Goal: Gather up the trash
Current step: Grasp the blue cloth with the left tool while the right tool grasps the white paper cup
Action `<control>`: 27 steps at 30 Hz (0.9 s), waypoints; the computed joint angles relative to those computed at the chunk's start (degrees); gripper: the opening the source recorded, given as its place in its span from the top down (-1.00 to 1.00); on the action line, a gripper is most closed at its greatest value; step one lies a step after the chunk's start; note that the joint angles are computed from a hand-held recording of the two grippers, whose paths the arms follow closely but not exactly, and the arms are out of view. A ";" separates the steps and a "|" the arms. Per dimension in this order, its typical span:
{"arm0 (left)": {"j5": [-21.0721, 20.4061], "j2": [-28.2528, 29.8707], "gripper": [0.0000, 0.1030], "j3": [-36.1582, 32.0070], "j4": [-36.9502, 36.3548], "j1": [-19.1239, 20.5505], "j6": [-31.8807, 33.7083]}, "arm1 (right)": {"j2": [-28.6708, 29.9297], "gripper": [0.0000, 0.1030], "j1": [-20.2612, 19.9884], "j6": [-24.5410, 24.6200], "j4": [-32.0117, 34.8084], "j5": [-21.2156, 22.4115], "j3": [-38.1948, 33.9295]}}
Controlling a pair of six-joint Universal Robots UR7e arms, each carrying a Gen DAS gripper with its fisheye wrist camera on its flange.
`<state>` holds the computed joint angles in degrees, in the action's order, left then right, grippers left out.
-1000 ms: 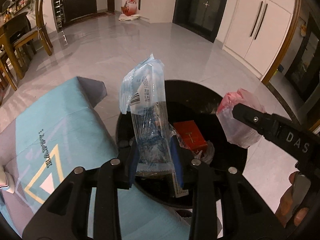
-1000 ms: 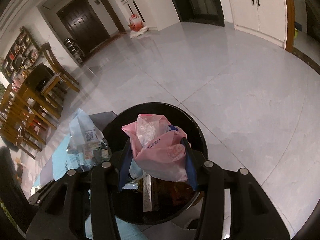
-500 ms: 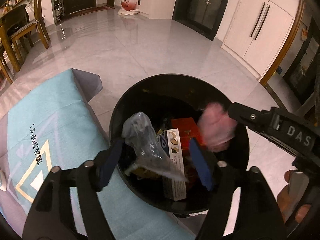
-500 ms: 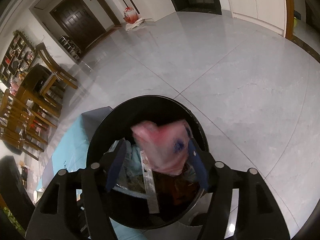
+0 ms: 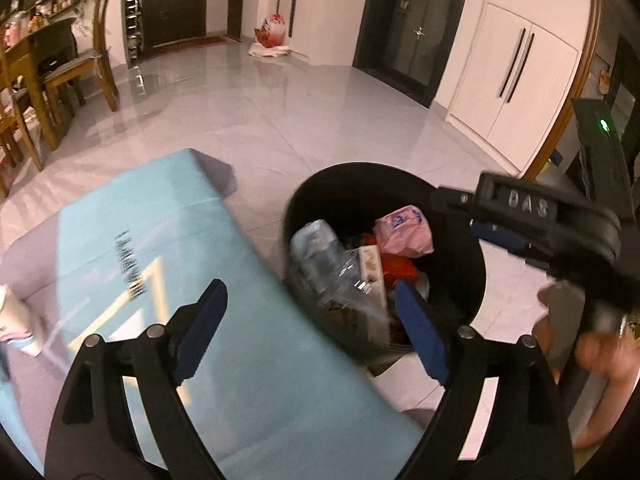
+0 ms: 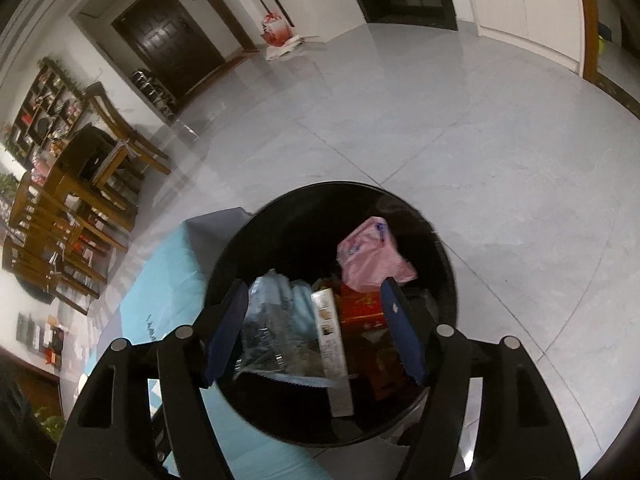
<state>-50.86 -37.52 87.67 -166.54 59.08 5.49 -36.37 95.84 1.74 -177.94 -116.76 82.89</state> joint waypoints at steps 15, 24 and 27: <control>15.37 -21.97 -0.67 24.79 -10.64 3.39 -3.75 | 6.04 -0.48 6.96 -15.06 -2.35 7.22 -1.30; 19.19 -34.90 -0.67 26.54 -3.64 10.00 -13.23 | 14.34 -0.51 12.01 -27.72 5.80 8.73 -8.28; 14.07 -35.46 -0.67 25.03 -2.17 13.14 -14.49 | 17.54 -0.51 13.32 -30.65 8.48 7.87 -11.39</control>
